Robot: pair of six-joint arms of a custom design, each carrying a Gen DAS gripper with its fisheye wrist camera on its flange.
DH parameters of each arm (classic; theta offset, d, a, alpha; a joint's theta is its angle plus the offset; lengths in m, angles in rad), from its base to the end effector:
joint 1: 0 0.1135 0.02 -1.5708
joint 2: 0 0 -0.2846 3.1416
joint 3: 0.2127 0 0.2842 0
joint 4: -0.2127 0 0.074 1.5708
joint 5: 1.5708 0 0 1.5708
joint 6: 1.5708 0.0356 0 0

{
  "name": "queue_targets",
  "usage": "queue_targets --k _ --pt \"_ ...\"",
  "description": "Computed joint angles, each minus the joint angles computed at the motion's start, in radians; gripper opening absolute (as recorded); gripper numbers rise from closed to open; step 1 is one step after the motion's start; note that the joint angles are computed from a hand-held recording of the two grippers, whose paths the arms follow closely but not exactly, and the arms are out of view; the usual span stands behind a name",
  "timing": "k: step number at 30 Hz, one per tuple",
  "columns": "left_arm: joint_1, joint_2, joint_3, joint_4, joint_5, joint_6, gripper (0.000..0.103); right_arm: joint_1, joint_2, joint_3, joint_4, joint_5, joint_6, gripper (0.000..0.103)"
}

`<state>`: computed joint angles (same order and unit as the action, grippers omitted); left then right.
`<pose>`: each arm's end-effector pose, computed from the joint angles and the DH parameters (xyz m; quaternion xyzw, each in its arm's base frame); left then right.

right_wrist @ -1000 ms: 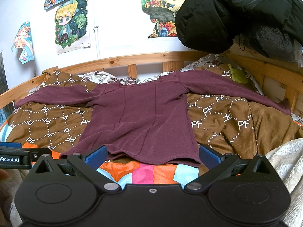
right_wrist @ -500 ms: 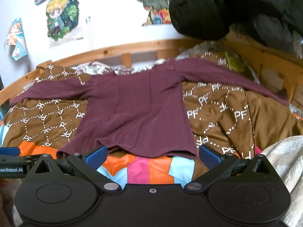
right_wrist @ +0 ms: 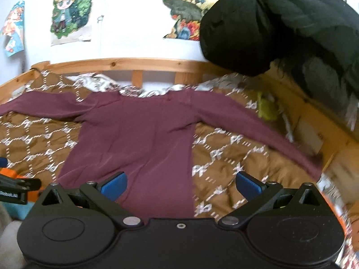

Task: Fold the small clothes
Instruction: 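Move the right tool to a sleeve cuff and close on it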

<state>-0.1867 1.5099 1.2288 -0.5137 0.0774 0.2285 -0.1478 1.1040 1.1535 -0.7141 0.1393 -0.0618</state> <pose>0.3561 -0.0701 0.3000 0.2050 0.9021 -0.0279 0.3787 0.2489 -0.0421 0.3739 0.0690 0.8948 -0.1079 0.4278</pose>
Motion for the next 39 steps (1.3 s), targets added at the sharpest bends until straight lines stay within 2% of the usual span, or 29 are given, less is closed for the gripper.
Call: queue_targets --k 9,15,22,24,30,33,39 --pt "-0.054 0.239 0.253 -0.001 -0.031 -0.002 0.103 -0.118 0.131 0.072 0.052 -0.015 -0.012 0.103" --pt "-0.071 0.410 0.407 -0.001 -0.021 0.009 0.103 -0.174 0.243 0.122 0.066 -0.020 0.039 0.103" --pt "-0.060 0.539 0.466 0.075 0.012 -0.030 0.103 -0.199 0.380 0.214 0.065 0.006 0.110 0.103" --pt "-0.050 0.553 0.453 0.106 0.024 -0.051 0.103 -0.215 0.398 0.213 0.103 0.020 0.174 0.103" --pt "-0.012 0.628 0.557 -0.005 0.078 -0.099 0.103 -0.324 0.428 0.165 0.245 0.050 0.439 0.102" --pt "0.004 0.654 0.600 -0.051 0.119 -0.130 0.103 -0.386 0.498 0.219 0.224 0.088 0.563 0.098" --pt "0.007 0.684 0.646 -0.101 0.130 -0.154 0.103 -0.504 0.605 0.287 0.268 0.032 0.710 0.089"
